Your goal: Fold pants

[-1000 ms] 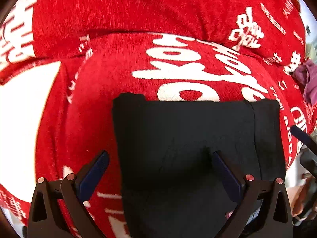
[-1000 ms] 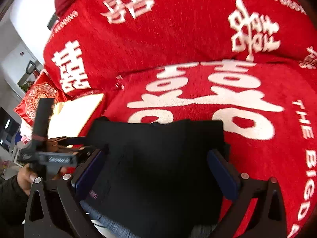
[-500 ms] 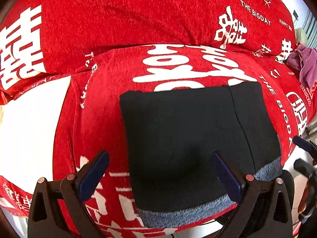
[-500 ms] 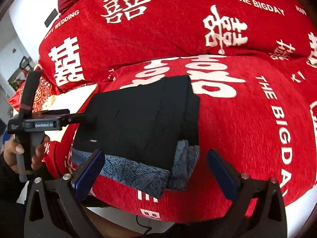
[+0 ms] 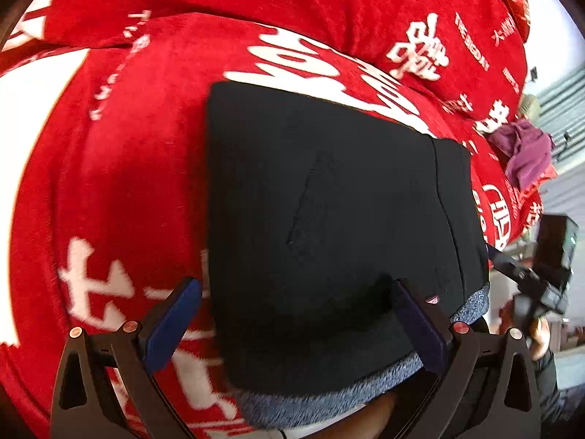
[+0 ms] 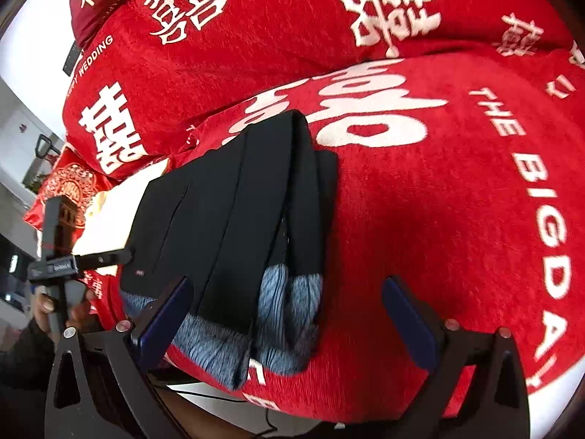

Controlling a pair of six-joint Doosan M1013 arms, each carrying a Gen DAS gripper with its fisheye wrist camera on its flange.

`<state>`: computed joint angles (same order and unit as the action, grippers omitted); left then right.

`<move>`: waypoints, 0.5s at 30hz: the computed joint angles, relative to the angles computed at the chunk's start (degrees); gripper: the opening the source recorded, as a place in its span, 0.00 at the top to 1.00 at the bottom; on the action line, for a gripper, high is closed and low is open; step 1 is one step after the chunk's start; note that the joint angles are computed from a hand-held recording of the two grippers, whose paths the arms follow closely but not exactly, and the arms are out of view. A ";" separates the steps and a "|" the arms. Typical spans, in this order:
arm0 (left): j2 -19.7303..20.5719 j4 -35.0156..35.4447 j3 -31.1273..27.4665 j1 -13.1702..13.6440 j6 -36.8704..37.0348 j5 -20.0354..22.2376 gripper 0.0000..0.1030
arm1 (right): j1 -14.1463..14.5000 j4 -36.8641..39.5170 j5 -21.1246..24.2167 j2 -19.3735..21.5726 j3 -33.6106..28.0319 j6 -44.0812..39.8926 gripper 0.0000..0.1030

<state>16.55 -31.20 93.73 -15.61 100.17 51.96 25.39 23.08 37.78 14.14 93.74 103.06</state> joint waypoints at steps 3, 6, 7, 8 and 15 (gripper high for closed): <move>0.79 -1.44 -0.51 0.00 0.86 -0.09 0.00 | -1.39 9.26 1.87 2.42 -1.05 -7.73 0.00; 1.59 -5.20 -0.53 0.92 4.01 0.58 0.00 | -1.53 16.96 0.33 3.81 -1.17 -15.29 0.00; 1.68 -6.39 -0.39 1.20 5.43 0.61 0.00 | -1.52 19.32 1.11 4.45 -1.74 -17.70 0.00; 1.67 -7.23 -0.26 1.39 6.68 0.55 0.00 | -1.21 18.69 1.22 4.90 -2.20 -17.35 0.00; 1.28 -9.18 1.07 1.17 10.56 -3.06 0.00 | -0.26 17.10 -0.18 5.92 -2.81 -21.90 0.00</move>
